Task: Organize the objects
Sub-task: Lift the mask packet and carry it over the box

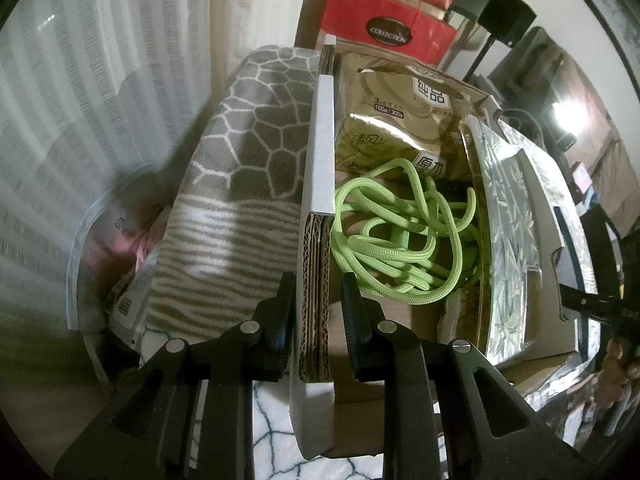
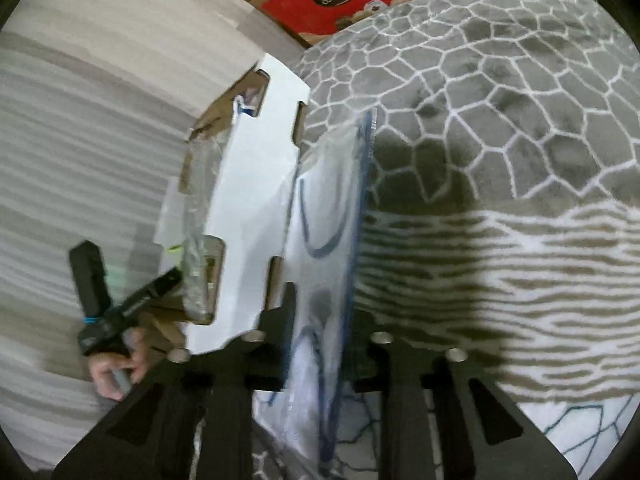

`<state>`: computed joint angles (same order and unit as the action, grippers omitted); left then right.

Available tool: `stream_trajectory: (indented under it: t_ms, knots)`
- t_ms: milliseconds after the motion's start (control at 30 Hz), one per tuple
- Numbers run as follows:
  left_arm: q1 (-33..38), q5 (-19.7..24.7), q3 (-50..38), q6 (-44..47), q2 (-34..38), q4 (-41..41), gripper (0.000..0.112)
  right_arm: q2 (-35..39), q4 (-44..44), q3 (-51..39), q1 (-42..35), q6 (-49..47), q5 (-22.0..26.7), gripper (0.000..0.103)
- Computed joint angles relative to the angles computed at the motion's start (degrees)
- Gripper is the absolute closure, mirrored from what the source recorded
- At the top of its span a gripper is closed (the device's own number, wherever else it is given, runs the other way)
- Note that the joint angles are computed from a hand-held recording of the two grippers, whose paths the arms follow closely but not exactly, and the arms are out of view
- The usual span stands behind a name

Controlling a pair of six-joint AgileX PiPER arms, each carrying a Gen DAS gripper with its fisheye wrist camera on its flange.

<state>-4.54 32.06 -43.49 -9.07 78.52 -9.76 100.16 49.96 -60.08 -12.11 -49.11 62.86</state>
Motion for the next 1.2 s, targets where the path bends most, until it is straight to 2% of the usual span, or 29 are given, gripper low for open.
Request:
stream_trajectory:
  t_ms: [133,333,433,533,700,833,1067,1200]
  knots:
    - [0.2,0.1,-0.1,0.7,0.1,-0.7,0.092,-3.9,0.3,1.6,0.4,-0.9,-3.1,0.101]
    - [0.2,0.0,0.0,0.6,0.1,-0.6,0.092,-7.7,-1.0,-2.7,0.6,3.3,-2.0,0.102]
    - [-0.4,-0.1,0.0,-0.5,0.1,0.3,0.092,-8.8,-4.1,-7.2,3.1,7.9,-2.1,0.102]
    - [-0.9,-0.1,0.1,-1.2,-0.2,0.6,0.092,-9.6,-10.9,-12.5,9.0,15.6,-4.3,0.102]
    - [-1.4,0.0,0.1,-1.7,-0.4,1.0,0.092,-6.1,-20.5,-21.1,20.7,26.4,-5.2,0.102]
    - [-1.7,0.2,0.2,-1.9,-0.6,1.2,0.092,-2.6,-25.1,-24.9,27.6,31.4,-5.6,0.102]
    - [-2.8,0.0,0.6,-2.8,-1.2,1.6,0.092,2.5,-30.8,-28.3,35.7,39.1,-6.9,0.101]
    - [-2.4,0.0,0.9,-1.6,-1.5,0.4,0.092,4.8,-29.3,-29.2,38.0,41.1,-5.8,0.092]
